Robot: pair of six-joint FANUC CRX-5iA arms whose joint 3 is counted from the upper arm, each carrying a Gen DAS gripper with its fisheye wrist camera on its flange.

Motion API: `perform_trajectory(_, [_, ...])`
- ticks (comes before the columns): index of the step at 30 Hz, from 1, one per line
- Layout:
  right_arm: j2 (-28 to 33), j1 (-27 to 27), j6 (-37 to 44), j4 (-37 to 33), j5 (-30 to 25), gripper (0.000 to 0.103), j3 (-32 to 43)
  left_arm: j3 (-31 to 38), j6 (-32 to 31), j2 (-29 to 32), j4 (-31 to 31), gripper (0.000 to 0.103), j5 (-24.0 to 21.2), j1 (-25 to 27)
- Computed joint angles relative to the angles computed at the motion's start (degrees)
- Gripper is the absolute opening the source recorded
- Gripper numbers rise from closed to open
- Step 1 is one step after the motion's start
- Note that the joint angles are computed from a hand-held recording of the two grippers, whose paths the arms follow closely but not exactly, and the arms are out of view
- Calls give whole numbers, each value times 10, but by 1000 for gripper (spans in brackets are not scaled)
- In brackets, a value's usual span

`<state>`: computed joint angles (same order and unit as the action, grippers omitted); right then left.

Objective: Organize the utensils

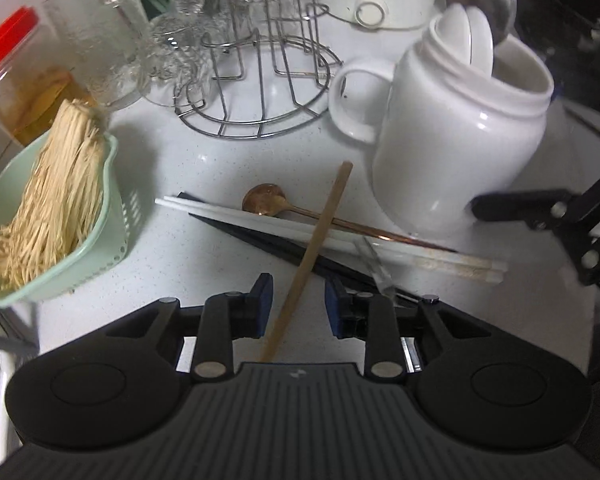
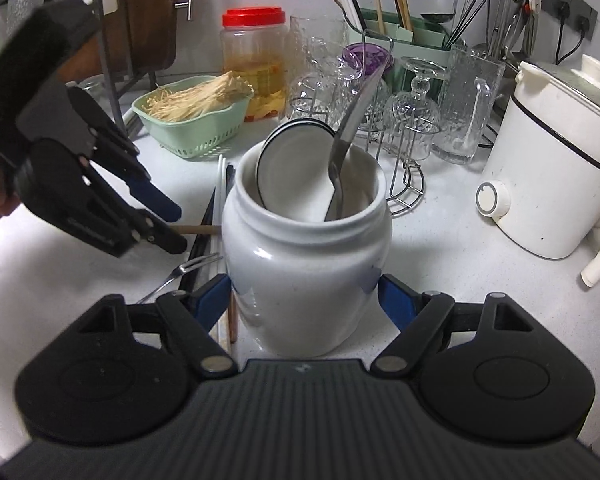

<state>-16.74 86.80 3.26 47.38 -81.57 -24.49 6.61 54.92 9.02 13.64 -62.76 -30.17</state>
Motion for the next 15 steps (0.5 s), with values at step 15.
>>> perform_trajectory(15, [2, -35, 0, 39, 41, 97, -2, 28, -43, 21, -14, 7, -13, -17])
